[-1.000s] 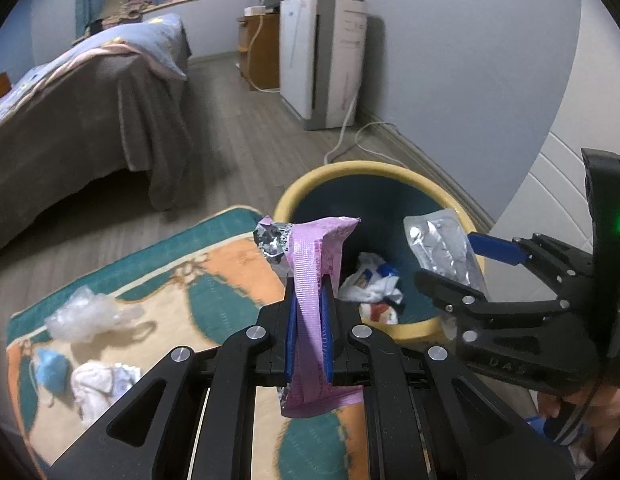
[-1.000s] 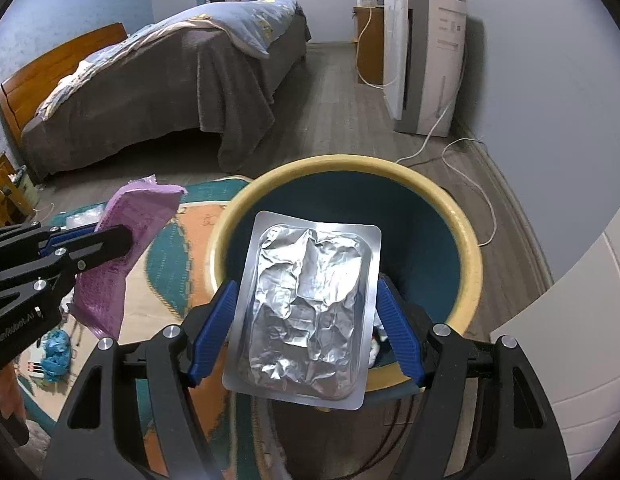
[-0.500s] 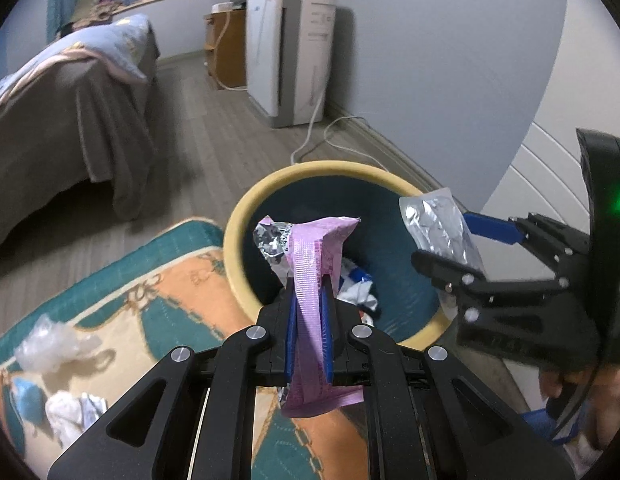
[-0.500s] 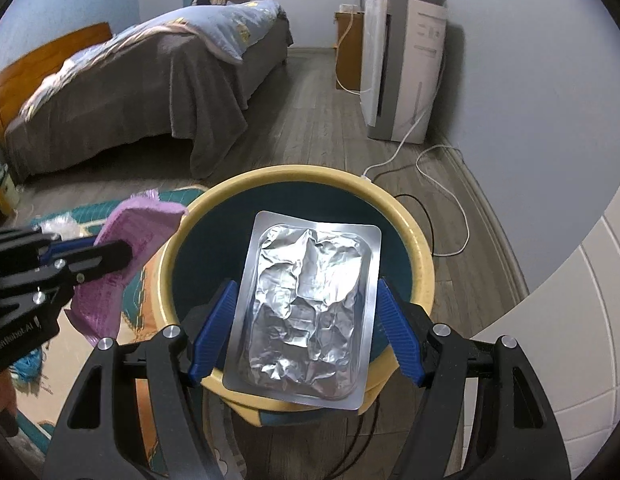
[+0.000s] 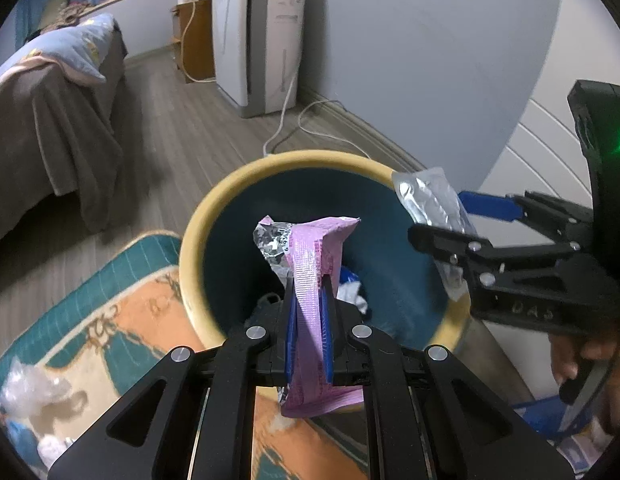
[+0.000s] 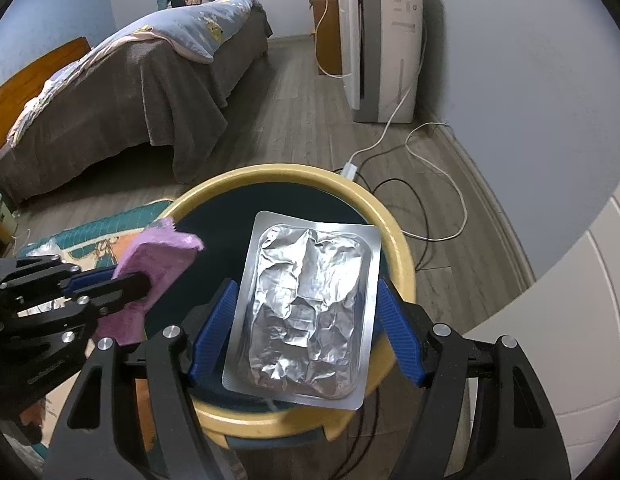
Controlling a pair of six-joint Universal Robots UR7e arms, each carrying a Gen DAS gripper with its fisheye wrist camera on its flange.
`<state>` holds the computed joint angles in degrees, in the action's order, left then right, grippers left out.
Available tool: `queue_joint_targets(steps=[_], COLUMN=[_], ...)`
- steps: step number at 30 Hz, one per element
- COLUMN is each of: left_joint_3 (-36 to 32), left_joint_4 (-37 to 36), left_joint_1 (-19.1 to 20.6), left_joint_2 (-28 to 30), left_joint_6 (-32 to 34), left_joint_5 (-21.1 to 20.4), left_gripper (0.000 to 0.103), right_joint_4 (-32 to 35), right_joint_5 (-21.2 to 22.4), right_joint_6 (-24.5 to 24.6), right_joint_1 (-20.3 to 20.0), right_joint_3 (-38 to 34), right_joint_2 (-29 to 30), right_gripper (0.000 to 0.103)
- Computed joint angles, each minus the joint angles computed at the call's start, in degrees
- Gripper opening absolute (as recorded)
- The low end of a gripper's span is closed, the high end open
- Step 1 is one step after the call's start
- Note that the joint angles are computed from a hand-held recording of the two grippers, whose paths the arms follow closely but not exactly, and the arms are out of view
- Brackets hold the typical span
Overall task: Collect trash
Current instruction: 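Open both grippers over the bin, dropping the foil pack and pink wrapper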
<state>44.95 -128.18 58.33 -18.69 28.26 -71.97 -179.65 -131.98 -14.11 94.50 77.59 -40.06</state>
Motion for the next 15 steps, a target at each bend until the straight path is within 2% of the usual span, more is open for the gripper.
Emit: queue_joint_targets(steps=[5, 10, 12, 15], left_joint_3=[-3.5, -5.88, -6.6, -6.79], left_joint_4=[-0.59, -0.56, -0.39, -0.53], left_joint_1=[0.29, 0.58, 0.71, 0.76], left_joint_2=[2.22, 3.55, 3.85, 3.91], left_joint_6=[0.49, 1.14, 0.58, 0.13], left_joint_5=[0.37, 0.98, 0.8, 0.94], left_gripper=[0.011, 0.012, 0.016, 0.029], right_joint_4=[2.67, 6.38, 7.69, 10.1], right_joint_5=[1.9, 1.16, 2.23, 2.53], right_joint_6=[1.36, 1.34, 2.33, 3.92], right_joint_1=[-0.59, -1.1, -1.53, -2.06], right_joint_3=[-3.17, -8.03, -9.44, -11.52], right_joint_2=[1.56, 4.46, 5.08, 5.88], right_gripper=[0.07, 0.07, 0.07, 0.07])
